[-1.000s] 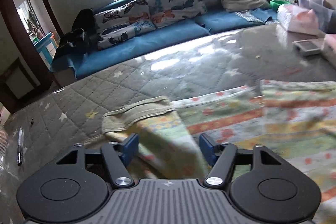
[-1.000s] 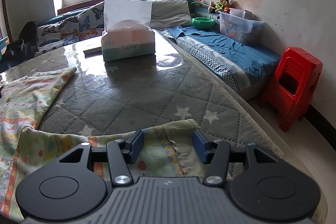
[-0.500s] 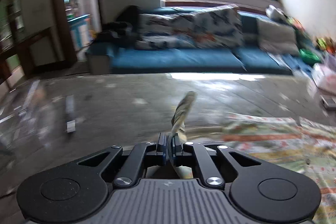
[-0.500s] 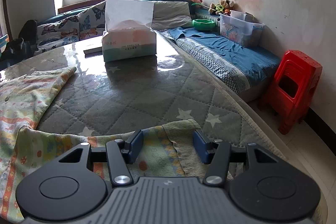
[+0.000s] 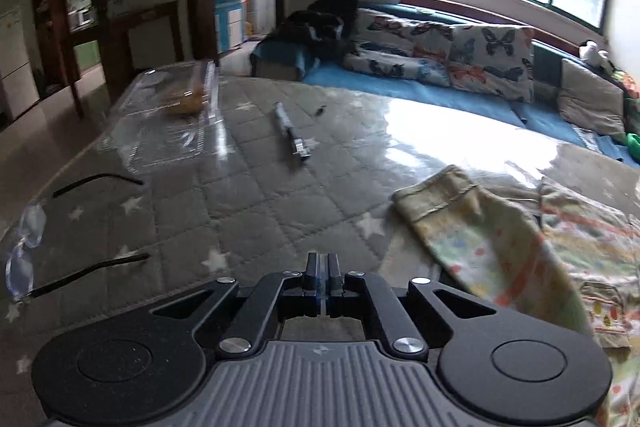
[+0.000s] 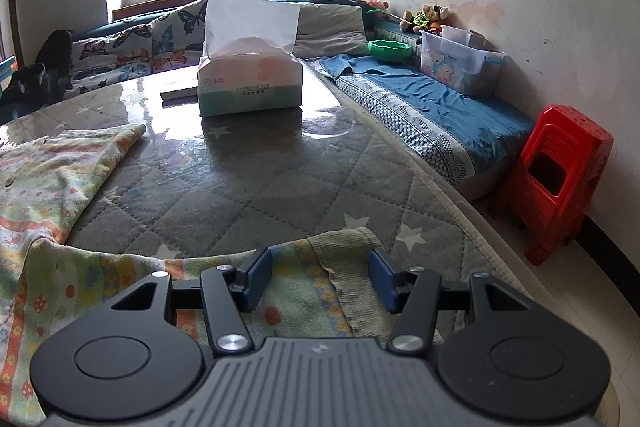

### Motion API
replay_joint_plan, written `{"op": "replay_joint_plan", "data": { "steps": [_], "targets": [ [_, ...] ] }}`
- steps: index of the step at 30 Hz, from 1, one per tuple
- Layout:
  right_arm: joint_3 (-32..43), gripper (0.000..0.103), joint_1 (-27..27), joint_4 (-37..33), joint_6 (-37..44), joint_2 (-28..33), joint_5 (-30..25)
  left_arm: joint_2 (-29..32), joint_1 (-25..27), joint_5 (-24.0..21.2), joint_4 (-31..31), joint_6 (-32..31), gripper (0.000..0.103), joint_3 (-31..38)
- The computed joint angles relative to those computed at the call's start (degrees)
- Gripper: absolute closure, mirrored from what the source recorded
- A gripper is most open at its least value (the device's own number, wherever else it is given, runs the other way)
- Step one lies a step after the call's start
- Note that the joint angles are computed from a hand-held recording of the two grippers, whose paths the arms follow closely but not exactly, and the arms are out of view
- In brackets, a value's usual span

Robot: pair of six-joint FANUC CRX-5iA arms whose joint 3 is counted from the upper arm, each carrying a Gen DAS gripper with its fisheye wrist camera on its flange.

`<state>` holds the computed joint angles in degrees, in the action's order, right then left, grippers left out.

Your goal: Fold clothes

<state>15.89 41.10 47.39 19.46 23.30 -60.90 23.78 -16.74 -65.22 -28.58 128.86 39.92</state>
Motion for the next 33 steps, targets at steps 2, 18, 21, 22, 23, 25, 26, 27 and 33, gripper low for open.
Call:
{"op": "replay_joint_plan", "data": {
  "steps": [2,18,21,22,23,25,26,27,33],
  "targets": [
    [-0.05,0.047,0.04,0.02,-0.21,-0.05,-0.17,1.5,-0.01,0.9,0.95,-1.05,0.086,1.61],
    [0.71,0.044,0.08,-0.33,0.23,0.38,-0.91,19.86,0.69,-4.97,3.93,-8.09,0.058,25.34],
    [0.91,0.044,0.07,-0.33,0.35,0.51,-1.08,19.19,1.16,-2.36,5.03,-8.27,0.074,23.37],
    [0.95,0.044,0.07,-0.32,0.36,0.54,-1.12,18.79,1.3,-1.45,5.46,-8.39,0.085,22.52],
    [0.96,0.044,0.05,-0.29,0.38,0.55,-1.11,18.45,1.22,-1.11,5.13,-8.07,0.091,22.0],
    [0.87,0.043,0.01,-0.21,0.3,0.52,-1.04,17.93,0.78,-1.16,3.5,-6.83,0.095,21.46],
    [0.81,0.043,0.0,-0.19,0.2,0.49,-0.99,17.39,0.58,-1.4,2.43,-5.79,0.095,20.92],
    [0.74,0.043,-0.01,-0.17,0.11,0.45,-0.93,16.69,0.37,-1.79,1.19,-4.49,0.095,20.21],
    [0.16,0.042,-0.03,0.39,-0.2,0.28,-0.45,8.28,-0.77,-2.85,-6.65,3.4,0.096,10.24]
  ]
}}
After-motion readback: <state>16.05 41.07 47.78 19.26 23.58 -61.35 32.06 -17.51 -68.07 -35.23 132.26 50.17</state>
